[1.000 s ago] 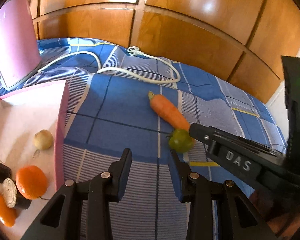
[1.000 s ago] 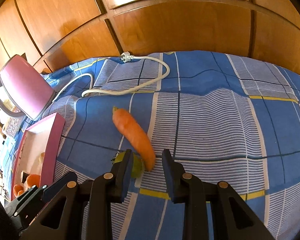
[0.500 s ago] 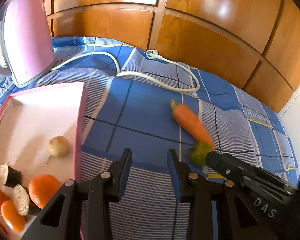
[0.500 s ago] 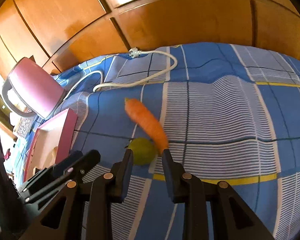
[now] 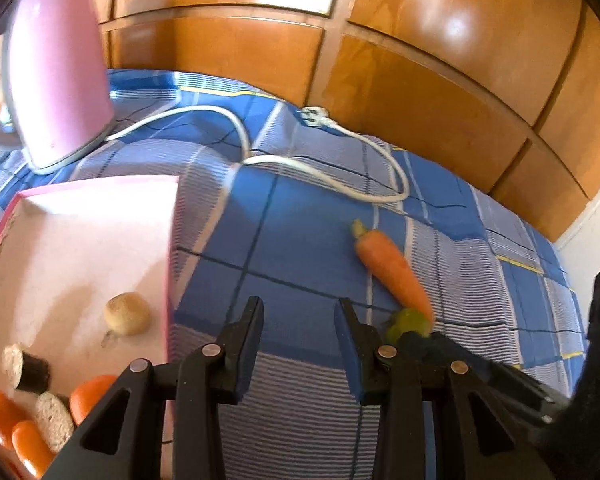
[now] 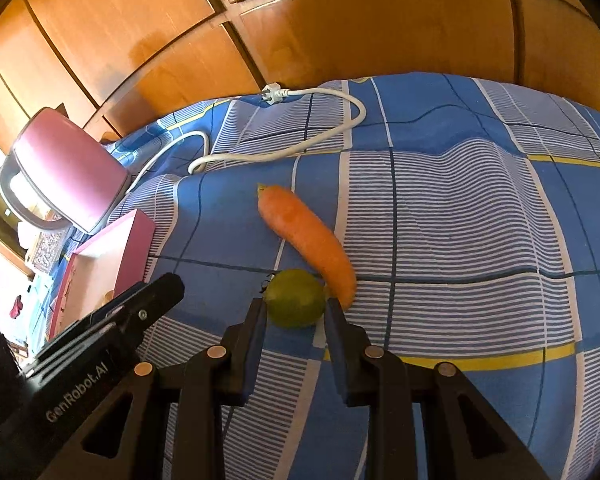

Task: Organize fruits
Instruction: 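Close the right tool around the green lime while the left tool approaches the carrot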

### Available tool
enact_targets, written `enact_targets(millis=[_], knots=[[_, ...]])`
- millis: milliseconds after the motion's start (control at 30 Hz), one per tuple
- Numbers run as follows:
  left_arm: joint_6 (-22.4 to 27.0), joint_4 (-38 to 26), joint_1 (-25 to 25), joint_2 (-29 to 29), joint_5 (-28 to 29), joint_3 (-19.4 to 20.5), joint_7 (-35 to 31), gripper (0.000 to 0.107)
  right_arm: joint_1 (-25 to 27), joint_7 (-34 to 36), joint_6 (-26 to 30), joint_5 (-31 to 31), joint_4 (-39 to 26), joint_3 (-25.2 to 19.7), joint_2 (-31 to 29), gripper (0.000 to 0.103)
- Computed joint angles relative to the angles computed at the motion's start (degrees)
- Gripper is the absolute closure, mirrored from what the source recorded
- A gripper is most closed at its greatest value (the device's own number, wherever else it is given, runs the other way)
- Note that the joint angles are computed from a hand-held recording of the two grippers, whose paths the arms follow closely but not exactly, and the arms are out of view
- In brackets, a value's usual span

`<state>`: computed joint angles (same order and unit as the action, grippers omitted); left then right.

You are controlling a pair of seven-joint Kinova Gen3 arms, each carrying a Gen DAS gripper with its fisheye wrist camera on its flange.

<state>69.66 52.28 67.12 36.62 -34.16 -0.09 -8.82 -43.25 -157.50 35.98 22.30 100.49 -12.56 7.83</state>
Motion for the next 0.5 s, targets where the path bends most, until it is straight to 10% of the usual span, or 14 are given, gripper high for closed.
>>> enact_targets(millis=[500], knots=[[-3.5,-8.8,-5.6,4.1,8.7,1.2,-13.3,0.070,-1.0,-0.5,0.4,2.4,-0.8,0.4,1.1,0.071]])
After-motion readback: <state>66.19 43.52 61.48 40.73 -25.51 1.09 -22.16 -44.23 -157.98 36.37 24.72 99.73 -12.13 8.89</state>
